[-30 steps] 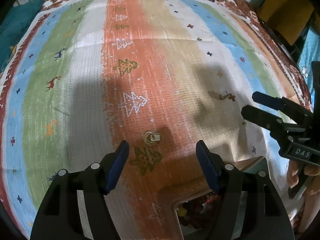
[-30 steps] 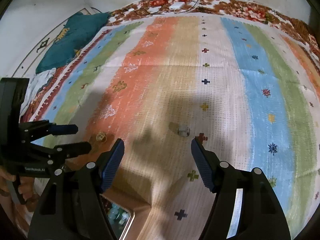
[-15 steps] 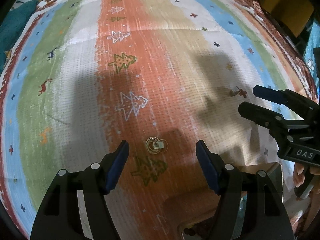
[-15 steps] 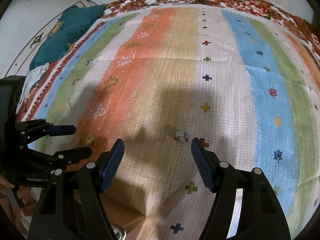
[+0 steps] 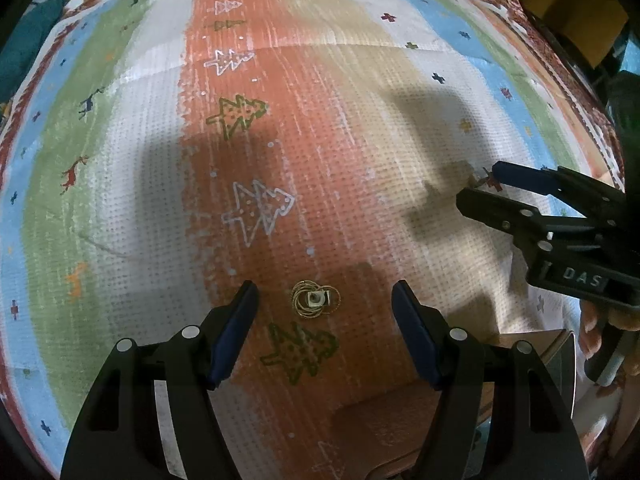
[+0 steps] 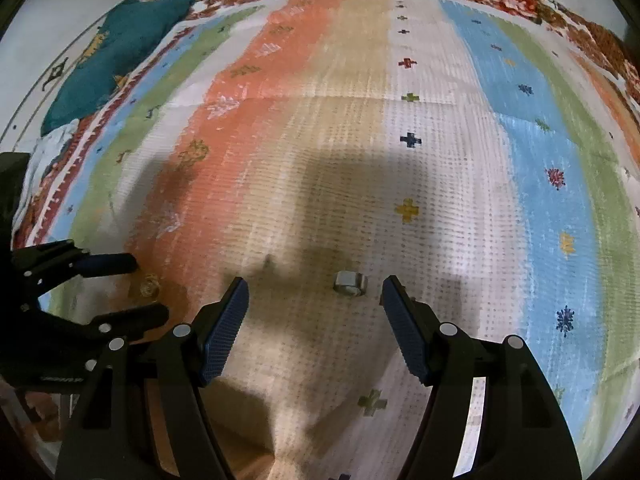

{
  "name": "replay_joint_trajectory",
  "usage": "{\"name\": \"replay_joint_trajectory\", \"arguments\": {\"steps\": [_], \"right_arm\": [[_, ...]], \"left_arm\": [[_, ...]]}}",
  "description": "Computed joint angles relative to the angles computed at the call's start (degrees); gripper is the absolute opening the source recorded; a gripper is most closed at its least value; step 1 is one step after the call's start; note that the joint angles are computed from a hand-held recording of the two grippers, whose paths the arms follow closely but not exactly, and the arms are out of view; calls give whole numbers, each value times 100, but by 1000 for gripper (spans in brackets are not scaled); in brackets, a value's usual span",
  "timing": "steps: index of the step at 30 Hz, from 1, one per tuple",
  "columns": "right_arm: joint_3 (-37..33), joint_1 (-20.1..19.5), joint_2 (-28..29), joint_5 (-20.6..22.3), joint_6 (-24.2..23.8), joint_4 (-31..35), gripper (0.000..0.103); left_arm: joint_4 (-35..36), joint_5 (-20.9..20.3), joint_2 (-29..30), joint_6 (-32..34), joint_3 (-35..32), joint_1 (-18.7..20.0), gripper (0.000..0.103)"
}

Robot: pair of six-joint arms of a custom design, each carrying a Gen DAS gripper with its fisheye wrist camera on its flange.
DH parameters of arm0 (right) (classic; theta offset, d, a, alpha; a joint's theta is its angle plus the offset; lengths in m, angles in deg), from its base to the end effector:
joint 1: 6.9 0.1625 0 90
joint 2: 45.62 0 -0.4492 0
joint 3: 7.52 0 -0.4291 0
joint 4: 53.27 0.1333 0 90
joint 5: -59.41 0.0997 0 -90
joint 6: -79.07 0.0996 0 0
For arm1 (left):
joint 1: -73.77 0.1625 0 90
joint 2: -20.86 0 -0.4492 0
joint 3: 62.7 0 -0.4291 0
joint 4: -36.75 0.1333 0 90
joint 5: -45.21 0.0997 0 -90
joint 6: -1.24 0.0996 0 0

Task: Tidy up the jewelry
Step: 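Close the left tool on the gold charm while the right closes on the silver ring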

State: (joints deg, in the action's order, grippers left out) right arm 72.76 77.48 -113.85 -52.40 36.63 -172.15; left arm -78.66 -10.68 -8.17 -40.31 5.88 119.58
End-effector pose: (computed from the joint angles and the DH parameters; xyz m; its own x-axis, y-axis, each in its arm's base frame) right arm 0.0265 -0.7145 0.4304 -0.7373 -0.4967 0.4578 -0.5472 0.8366 0.0263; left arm -0.4221 -0.7056 0.0029 -0.8212 0.0442 -0.5690 0.1754 0.9683 -0.1779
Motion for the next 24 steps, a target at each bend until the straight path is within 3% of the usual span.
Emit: {"name": "replay_joint_trajectory", "arguments": {"steps": [9, 16, 20, 24], "right_arm": [[-56, -11, 117, -143, 48, -19, 69], [-50, -23, 139, -122, 40, -69, 69], [-47, -5, 166, -170, 31, -109, 69], [-48, -4, 163, -178, -6, -77, 68]], "left_arm": [[97, -36, 120, 71, -185, 45, 64], [292, -5, 110, -109, -218, 49, 40], [438, -153, 133, -10, -282, 54, 39], [619, -76, 223, -105, -415, 58, 29]]}}
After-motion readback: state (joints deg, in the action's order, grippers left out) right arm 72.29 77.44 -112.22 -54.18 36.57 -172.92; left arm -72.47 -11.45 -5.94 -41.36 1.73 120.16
